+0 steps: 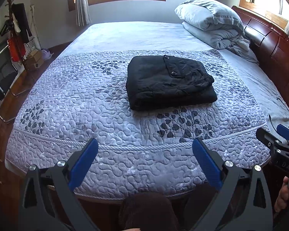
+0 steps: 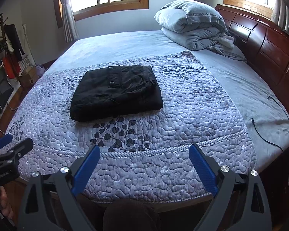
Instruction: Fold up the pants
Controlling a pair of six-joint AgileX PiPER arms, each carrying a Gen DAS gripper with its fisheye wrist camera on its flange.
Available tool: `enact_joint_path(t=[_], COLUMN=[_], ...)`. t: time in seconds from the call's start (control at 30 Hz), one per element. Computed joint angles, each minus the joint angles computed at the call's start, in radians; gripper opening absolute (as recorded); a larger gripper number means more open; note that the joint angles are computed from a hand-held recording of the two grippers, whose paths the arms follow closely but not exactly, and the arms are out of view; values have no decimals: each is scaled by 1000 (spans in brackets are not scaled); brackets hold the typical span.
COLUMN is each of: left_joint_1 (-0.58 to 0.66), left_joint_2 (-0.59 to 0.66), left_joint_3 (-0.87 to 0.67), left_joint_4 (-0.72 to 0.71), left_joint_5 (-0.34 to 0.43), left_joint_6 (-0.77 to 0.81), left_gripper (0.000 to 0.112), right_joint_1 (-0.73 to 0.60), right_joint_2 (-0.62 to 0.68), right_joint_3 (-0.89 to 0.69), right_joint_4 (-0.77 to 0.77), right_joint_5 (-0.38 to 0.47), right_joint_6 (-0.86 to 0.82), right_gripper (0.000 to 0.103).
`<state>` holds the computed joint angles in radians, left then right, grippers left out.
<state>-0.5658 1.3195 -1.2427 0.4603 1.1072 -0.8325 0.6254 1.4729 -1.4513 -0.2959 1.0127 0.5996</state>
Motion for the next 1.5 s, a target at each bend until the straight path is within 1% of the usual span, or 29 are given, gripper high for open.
enact_joint_path(t=[0.27, 1.5], left_joint_1=[9, 12], left_joint_2=[2, 21], left_joint_3=[1, -24], left_joint_4=[-18, 2], left_joint_5=[-10, -1], left_joint_6=[14, 26], left_gripper=[98, 98], right_joint_1=[-1, -15], right_joint_2=[6, 19], right_joint_3=[3, -7], right_joint_4=[3, 12], right_joint_5=[0, -10], right_joint_6=[-6, -24], right_gripper=[94, 94])
